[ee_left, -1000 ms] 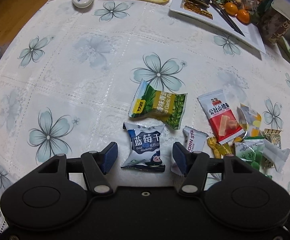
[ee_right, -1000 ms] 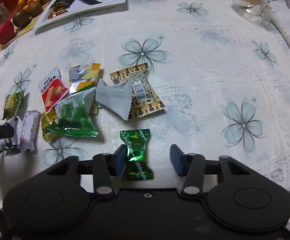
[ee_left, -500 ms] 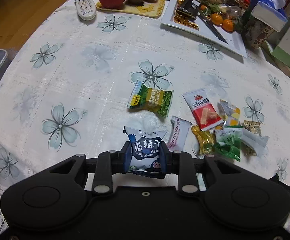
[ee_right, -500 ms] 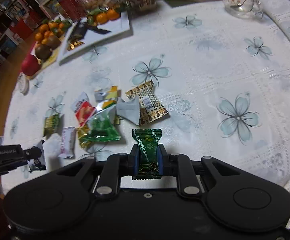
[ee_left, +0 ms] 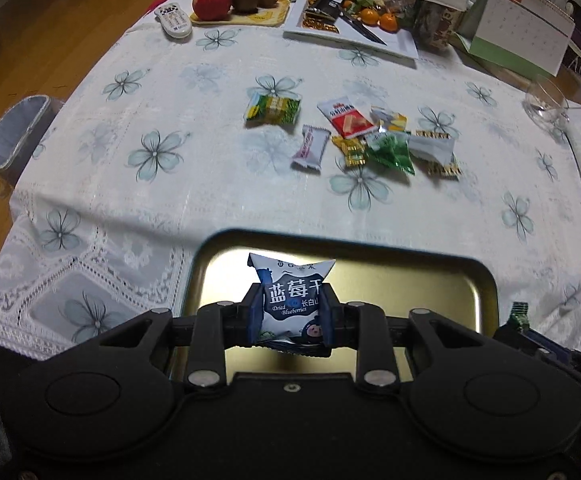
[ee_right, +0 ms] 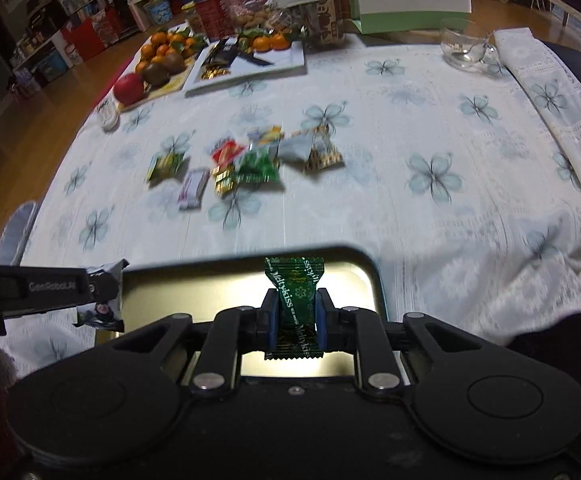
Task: Organize snacks
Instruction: 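Carry both snacks to the gold tray and open both tools to drop them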
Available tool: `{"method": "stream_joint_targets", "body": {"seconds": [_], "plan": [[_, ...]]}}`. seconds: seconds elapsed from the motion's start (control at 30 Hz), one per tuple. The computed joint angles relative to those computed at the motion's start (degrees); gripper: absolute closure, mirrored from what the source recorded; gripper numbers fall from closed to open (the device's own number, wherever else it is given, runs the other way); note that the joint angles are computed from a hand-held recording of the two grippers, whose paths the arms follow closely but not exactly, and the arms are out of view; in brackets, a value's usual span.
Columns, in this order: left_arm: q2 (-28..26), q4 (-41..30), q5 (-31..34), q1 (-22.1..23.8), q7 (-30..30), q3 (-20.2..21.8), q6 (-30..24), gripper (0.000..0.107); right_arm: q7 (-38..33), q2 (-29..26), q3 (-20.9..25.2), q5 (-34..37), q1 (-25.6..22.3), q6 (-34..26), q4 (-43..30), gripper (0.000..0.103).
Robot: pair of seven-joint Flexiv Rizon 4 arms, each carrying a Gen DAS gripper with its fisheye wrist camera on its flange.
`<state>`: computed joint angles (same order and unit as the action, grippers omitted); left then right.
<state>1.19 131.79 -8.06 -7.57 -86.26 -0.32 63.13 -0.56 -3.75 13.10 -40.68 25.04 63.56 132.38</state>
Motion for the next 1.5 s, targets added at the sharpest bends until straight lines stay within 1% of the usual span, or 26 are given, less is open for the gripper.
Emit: {"method": "stream_joint_targets", "body": {"seconds": [0.1, 0.17, 0.2, 0.3, 0.4, 0.63, 0.67, 0.77, 0.9, 0.97, 1.07, 1.13, 1.2, 1.27, 1.37, 1.43, 1.5], "plan": [[2.9, 3.4, 2.1, -0.3, -1.4, 0.3, -0.2, 0.07, 1.1, 1.5, 2.3, 3.4, 1.4, 0.1, 2.1, 0.083], [4.3, 5.0, 4.3, -0.1, -2.9, 0.3, -0.7, 0.07, 2.5, 2.1, 3.3, 4.8, 2.3, 0.6, 3.3, 0.083], [4.9, 5.8, 4.4, -0.2, -3.0, 0.3, -1.0, 0.07, 3.3, 2.4, 3.7, 5.2, 2.8, 0.3, 3.8, 0.083], [6.1, 8.2, 2.3, -0.5, -1.6, 0.8, -1.9, 0.07, 5.7, 3.3, 4.7, 5.7, 4.0, -0.3, 5.1, 0.083], [6.7, 9.3, 2.9, -0.2, -1.8, 0.7, -2.1, 0.07, 7.5, 4.2, 5.2, 6.0, 4.6, -0.4, 6.0, 0.083], [8.5, 10.6, 0.5, 0.0, 0.4, 1.5, -1.2, 0.069, 8.9, 6.8, 6.0, 4.2, 4.9, -3.8, 5.5, 0.083], [8.7, 10.9, 0.1, 0.0, 0.8, 1.6, -0.5, 0.069, 9.1, 7.2, 6.1, 3.7, 4.8, -4.3, 5.3, 0.083], [9.6, 11.5, -1.2, -0.2, 2.2, 1.9, 0.7, 0.063, 9.5, 7.8, 6.4, 2.8, 4.8, -5.6, 4.9, 0.082], [9.9, 11.8, -2.7, -0.1, 3.2, 2.0, 0.6, 0.063, 9.8, 7.9, 6.6, 2.2, 4.7, -5.8, 4.5, 0.082], [9.9, 11.8, -2.9, 0.2, 3.2, 2.1, 0.3, 0.063, 10.5, 7.8, 6.5, 1.1, 4.5, -5.3, 4.6, 0.081], [9.9, 11.9, -2.9, 0.6, 3.0, 2.1, -0.1, 0.063, 12.5, 7.9, 6.4, -1.1, 4.2, -4.7, 4.9, 0.064], [9.8, 11.8, -2.8, 0.9, 2.9, 2.1, -0.5, 0.063, 12.2, 8.0, 6.6, -1.4, 4.3, -5.9, 4.7, 0.064], [9.7, 11.7, -2.0, 1.3, 2.2, 2.0, -1.2, 0.063, 11.7, 8.0, 6.6, -0.8, 4.4, -5.5, 4.8, 0.064], [9.6, 11.5, -1.6, 1.6, 1.9, 1.9, -1.9, 0.063, 11.2, 7.8, 6.5, 0.6, 4.4, -4.7, 5.1, 0.064], [9.3, 11.3, -1.4, 1.6, 1.9, 1.9, -3.0, 0.063, 9.7, 7.2, 6.6, 3.6, 4.8, -5.0, 4.9, 0.063], [9.0, 11.3, -1.2, 1.6, 2.0, 1.8, -3.5, 0.063, 8.7, 6.8, 6.6, 5.4, 5.0, -4.7, 5.0, 0.061], [8.6, 11.1, -1.1, 1.6, 2.2, 1.8, -4.1, 0.063, 7.7, 6.3, 6.5, 7.1, 5.2, -3.8, 5.1, 0.056]]}}
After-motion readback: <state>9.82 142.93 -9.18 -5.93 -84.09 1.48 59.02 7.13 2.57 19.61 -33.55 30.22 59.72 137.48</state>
